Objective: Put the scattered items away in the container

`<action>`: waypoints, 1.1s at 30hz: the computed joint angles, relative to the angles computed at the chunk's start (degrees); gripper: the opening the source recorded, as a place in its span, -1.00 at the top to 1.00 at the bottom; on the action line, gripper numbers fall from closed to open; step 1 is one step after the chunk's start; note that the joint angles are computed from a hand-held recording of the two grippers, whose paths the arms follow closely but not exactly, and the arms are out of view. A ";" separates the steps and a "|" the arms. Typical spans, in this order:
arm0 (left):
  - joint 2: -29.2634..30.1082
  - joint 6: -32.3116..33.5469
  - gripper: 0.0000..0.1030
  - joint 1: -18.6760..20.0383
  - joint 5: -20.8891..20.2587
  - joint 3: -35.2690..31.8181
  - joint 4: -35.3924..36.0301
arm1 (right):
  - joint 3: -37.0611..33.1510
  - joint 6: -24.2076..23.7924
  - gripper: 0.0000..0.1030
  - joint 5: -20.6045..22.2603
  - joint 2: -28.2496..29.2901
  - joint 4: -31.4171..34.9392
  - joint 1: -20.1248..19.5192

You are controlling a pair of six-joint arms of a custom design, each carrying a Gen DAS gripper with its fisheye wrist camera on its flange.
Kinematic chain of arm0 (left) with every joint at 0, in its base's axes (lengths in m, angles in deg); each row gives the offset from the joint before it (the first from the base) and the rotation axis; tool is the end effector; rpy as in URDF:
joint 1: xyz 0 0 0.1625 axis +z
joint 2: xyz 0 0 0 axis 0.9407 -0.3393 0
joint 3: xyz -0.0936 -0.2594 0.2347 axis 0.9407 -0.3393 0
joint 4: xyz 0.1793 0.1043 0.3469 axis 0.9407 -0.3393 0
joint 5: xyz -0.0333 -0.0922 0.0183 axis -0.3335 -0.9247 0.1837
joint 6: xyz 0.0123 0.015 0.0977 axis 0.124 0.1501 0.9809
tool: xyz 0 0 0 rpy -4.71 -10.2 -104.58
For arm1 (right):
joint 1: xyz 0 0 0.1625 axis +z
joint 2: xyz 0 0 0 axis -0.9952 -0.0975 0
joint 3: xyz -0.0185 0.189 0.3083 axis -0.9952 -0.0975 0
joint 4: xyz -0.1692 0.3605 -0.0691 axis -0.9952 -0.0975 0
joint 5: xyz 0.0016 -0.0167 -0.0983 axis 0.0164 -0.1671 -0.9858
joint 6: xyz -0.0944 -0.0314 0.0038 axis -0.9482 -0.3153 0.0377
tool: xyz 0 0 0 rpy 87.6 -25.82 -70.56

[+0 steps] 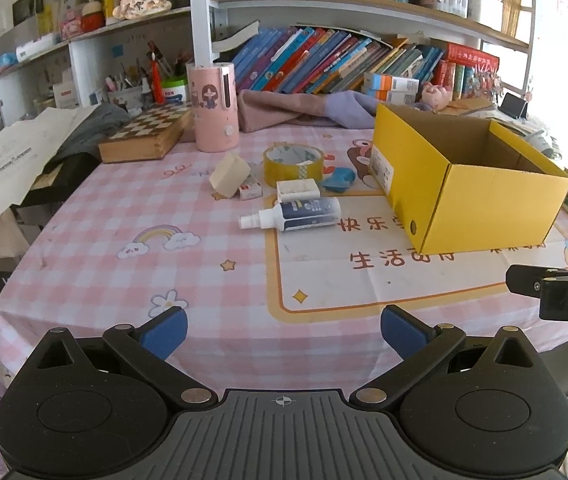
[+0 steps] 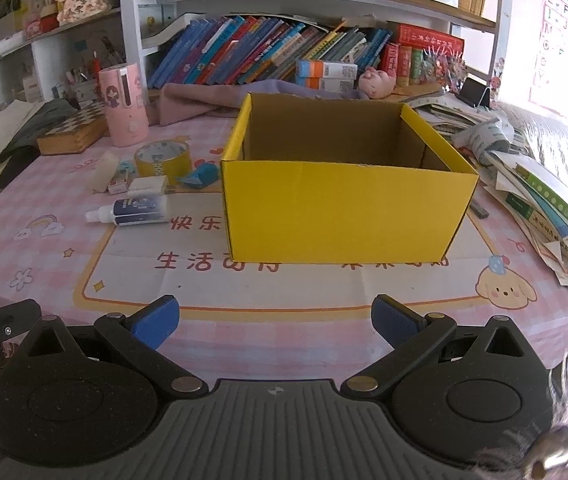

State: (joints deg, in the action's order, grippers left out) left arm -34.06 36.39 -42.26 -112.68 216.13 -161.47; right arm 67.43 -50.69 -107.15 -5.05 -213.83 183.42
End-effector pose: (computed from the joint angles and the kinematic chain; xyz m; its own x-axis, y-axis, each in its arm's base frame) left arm -0.1909 -0.3528 0.0980 -0.6981 -0.0353 -0.7151 0.5245 0.6547 -0.5443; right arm 0.1456 -0.3861 0.1468 -0.7024 -0.1342 0.6990 -0.5959 0.6479 -0.4744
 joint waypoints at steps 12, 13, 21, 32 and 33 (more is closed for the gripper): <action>-2.14 0.12 -1.00 -0.38 1.50 1.16 0.99 | -0.33 -1.02 -1.00 1.92 0.79 -0.07 1.68; -2.34 0.26 -1.00 -0.44 1.72 1.27 1.08 | -0.47 -1.01 -1.00 1.96 0.93 -0.08 1.85; -5.07 2.71 -1.00 -0.21 2.30 2.81 -0.61 | -1.54 -1.08 -1.00 2.69 2.75 -1.43 3.42; -7.91 5.54 -1.00 0.75 2.22 4.76 -5.25 | -3.43 -2.55 -1.00 6.06 4.77 -0.33 5.11; -8.10 5.38 -1.00 0.98 2.12 4.81 -5.24 | -3.74 -2.59 -1.00 6.14 5.07 0.01 5.17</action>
State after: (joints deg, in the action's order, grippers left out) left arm -42.16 41.77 -41.28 -110.56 220.94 -166.71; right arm 63.69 -53.28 -101.01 0.02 -213.82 188.59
